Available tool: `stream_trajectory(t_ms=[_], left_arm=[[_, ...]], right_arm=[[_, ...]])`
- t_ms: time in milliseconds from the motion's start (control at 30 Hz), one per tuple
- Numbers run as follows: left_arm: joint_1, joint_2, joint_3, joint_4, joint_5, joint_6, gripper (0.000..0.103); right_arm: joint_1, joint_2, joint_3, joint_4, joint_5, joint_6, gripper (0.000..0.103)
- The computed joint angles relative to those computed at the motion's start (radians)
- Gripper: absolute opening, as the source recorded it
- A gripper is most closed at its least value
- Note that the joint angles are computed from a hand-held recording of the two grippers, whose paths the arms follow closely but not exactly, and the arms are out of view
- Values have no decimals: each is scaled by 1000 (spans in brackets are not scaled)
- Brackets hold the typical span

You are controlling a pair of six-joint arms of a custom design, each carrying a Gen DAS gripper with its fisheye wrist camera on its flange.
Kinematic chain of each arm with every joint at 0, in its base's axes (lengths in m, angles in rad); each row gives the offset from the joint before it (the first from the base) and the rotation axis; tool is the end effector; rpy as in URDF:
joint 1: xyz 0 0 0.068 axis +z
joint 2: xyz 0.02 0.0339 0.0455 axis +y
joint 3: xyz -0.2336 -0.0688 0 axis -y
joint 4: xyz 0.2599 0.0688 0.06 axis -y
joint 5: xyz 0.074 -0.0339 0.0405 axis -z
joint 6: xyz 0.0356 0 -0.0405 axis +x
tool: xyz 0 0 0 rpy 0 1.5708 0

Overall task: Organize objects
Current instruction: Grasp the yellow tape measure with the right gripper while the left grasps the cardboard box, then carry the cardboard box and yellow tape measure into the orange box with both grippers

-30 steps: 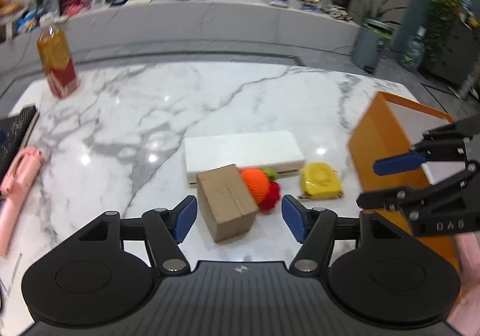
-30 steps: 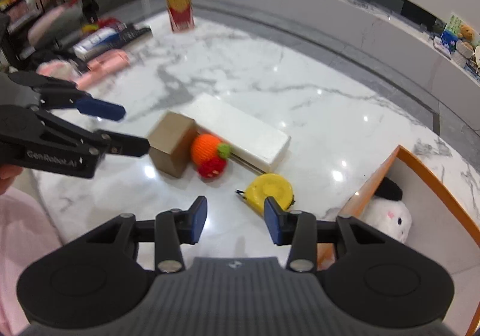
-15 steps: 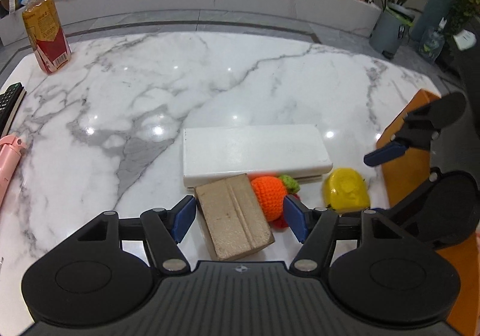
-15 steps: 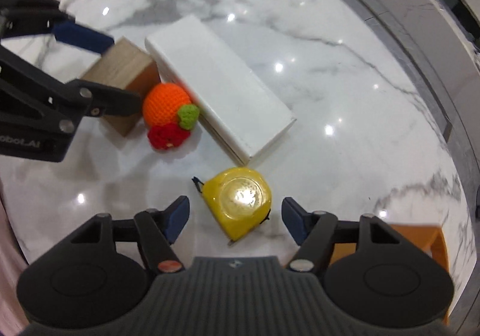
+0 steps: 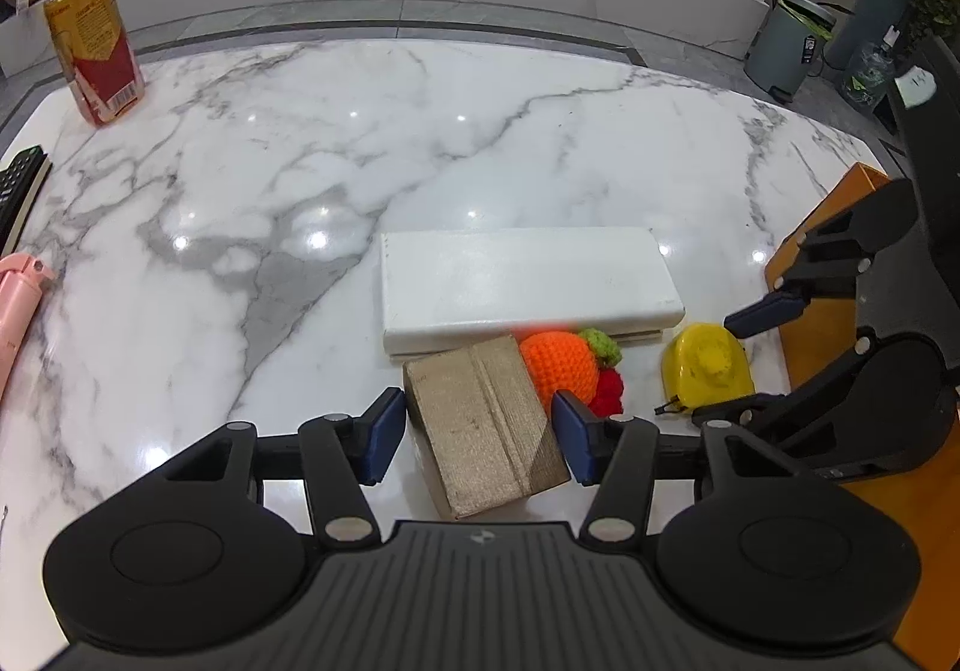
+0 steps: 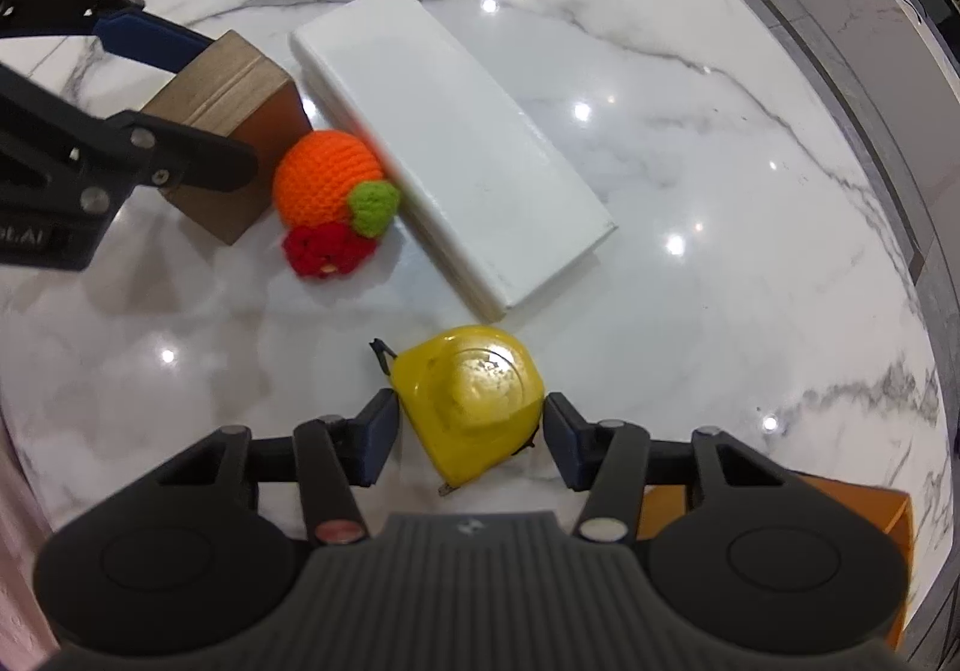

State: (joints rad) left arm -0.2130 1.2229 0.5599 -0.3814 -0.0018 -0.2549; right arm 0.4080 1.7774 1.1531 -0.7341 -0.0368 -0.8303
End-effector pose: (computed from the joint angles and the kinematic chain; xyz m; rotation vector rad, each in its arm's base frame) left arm 0.2318 -0.0501 0.1257 -0.0556 2.6239 -0.1616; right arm 0.3088 0.1349 0.1318 -1.7029 2.3797 -0.0127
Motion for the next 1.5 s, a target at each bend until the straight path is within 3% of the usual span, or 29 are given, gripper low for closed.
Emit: stream_trajectory(t_ms=[200,367,533,667,833,933,1167,1333,1500], left_arm=[[12,-106,-66,-34,8,-3,59],[7,-219,-121,-83,21,-21,58],[-77,-379,-135,-186,-17,-72,58],[-198,-509,-95,-289,-68,-131,58],[-392,-563,1,-344,-120,-222,58],[-517,-532,60,-328,-160,-267,58],[-700,-339,172,-195,-174,-320,58],[-721,-139,246,-71,-117,-313,58],[-715,110,377,-11,-108,-274,58]], right_arm=[[-23,-157,-133,27,-105,70,54],[-60,-418,-309,22,-255,168,54],[-152,-668,-408,-75,-370,195,54],[-312,-784,-366,-234,-470,113,54],[-623,-826,-241,-510,-591,-164,54],[-817,-800,-174,-612,-621,-335,54],[-1178,-664,-49,-689,-637,-587,54],[-1325,-577,-4,-704,-642,-696,54],[-1340,-521,-10,-656,-636,-696,54]])
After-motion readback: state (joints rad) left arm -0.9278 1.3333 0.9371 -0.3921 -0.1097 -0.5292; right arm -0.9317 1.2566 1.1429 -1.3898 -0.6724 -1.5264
